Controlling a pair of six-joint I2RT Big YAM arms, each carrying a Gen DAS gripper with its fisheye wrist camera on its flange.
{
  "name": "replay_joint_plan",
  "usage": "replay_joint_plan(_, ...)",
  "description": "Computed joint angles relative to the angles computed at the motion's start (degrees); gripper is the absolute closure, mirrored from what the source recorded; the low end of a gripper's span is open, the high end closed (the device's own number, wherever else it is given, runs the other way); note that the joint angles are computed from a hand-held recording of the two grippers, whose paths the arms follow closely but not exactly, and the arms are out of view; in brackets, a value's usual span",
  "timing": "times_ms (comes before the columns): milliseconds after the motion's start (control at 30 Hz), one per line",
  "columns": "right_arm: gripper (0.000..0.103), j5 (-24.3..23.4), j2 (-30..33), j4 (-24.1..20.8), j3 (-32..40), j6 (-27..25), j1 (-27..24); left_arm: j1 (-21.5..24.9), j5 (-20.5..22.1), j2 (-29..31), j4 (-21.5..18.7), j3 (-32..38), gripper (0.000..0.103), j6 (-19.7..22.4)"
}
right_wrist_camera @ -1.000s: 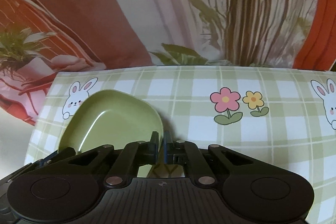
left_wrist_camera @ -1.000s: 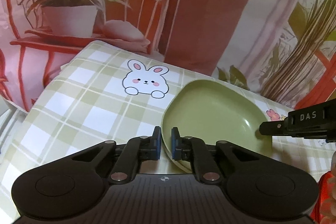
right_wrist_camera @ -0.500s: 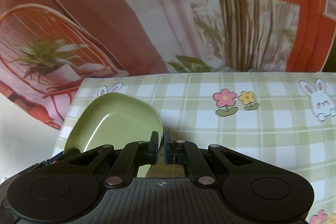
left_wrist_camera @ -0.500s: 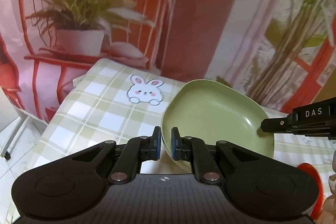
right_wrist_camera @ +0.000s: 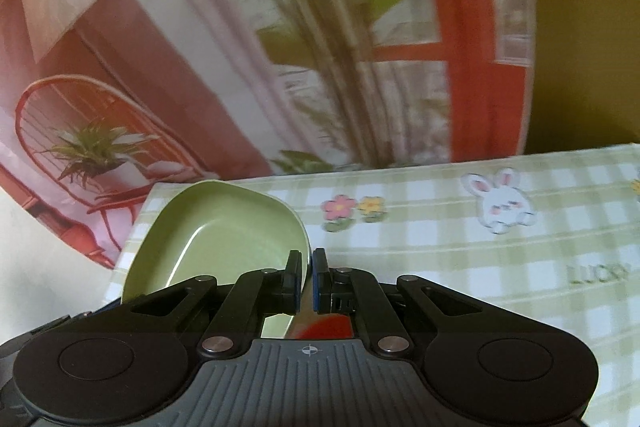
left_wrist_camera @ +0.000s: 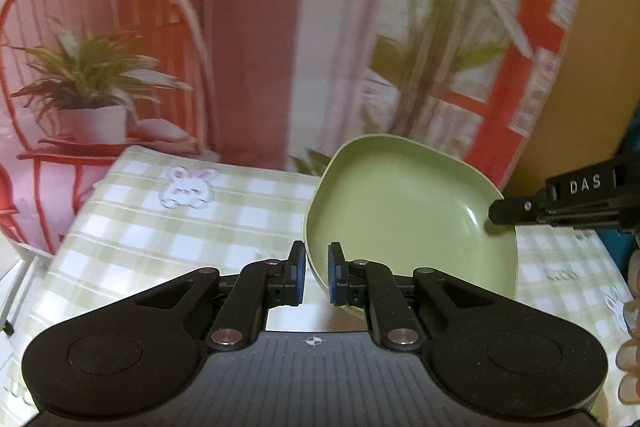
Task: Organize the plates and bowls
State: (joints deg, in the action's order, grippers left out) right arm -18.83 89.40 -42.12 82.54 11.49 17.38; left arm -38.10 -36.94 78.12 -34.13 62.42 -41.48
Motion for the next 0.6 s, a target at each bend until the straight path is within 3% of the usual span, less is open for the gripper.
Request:
replay_joint_plan(300, 0.097, -4.62, -8.04, 1.31, -9.61, -3.58, -8.05, -4.72, 2.26, 3.43, 1.44, 2.01, 0.091, -2.54)
replay_joint_plan(600, 0.097, -8.98, -13.44, -0.03, -16.67, -7.18, -16.75, -9.01, 3.77, 6.87, 0.72, 5.85, 0.091, -1.5)
